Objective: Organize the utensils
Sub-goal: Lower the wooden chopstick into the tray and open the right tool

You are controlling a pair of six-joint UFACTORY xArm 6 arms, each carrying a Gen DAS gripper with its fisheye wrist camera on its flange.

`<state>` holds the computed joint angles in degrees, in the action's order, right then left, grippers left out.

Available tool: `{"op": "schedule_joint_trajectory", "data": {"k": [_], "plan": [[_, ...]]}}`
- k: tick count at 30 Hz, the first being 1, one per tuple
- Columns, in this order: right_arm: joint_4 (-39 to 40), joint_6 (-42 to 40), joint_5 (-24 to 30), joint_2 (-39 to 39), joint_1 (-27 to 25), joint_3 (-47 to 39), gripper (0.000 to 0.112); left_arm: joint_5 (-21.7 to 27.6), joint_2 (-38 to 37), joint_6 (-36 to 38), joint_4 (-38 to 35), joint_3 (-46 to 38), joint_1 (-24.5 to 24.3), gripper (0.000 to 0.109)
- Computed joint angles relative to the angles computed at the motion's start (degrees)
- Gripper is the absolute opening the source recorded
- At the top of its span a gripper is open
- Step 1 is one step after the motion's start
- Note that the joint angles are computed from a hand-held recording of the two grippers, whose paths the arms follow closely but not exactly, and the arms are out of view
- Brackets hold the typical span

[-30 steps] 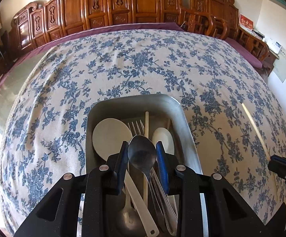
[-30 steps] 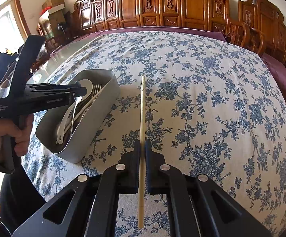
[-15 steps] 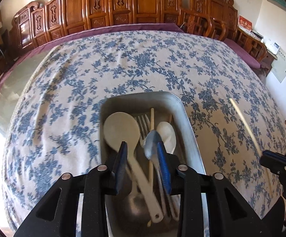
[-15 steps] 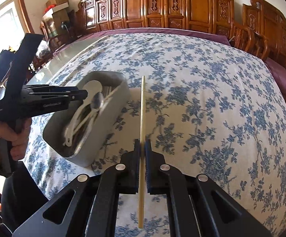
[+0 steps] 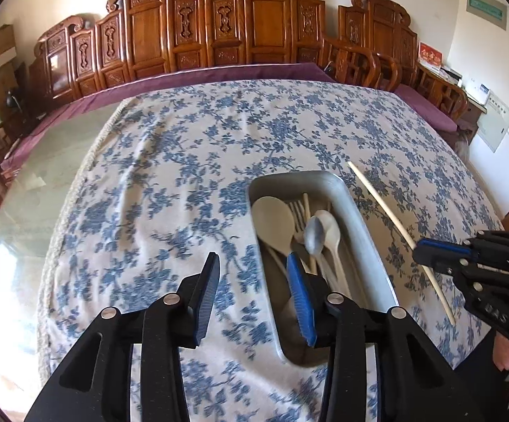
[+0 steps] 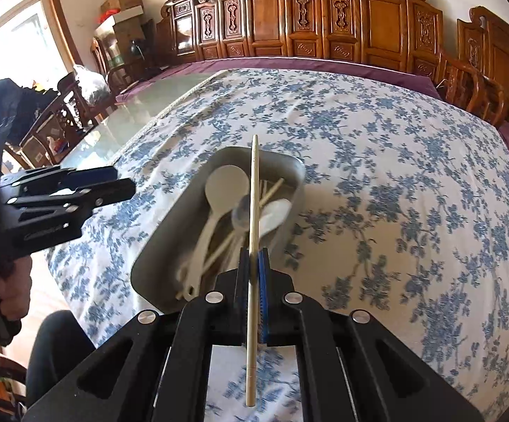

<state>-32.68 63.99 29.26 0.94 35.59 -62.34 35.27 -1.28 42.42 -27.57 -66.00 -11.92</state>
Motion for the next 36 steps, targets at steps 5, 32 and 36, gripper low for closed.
{"op": "schedule_joint_trajectory", "data": {"k": [5,32,36], "plan": [[0.30,0.39,0.08,3.20,0.28,-3.55,0.006,1.35,-0.83,2.82,-1.71,0.21,2.36,0.040],[12.36,-4.78,0.79,18.46,-0.55,-16.72,0.006,2.89,-0.38,6.32,-1.95,0.65,6.87,0.044],[14.54,-6.89,-0.22,18.81,-0.72,-16.76,0.007,2.69,-0.93,5.46,-1.32,0.92,6.79,0.045]]}}
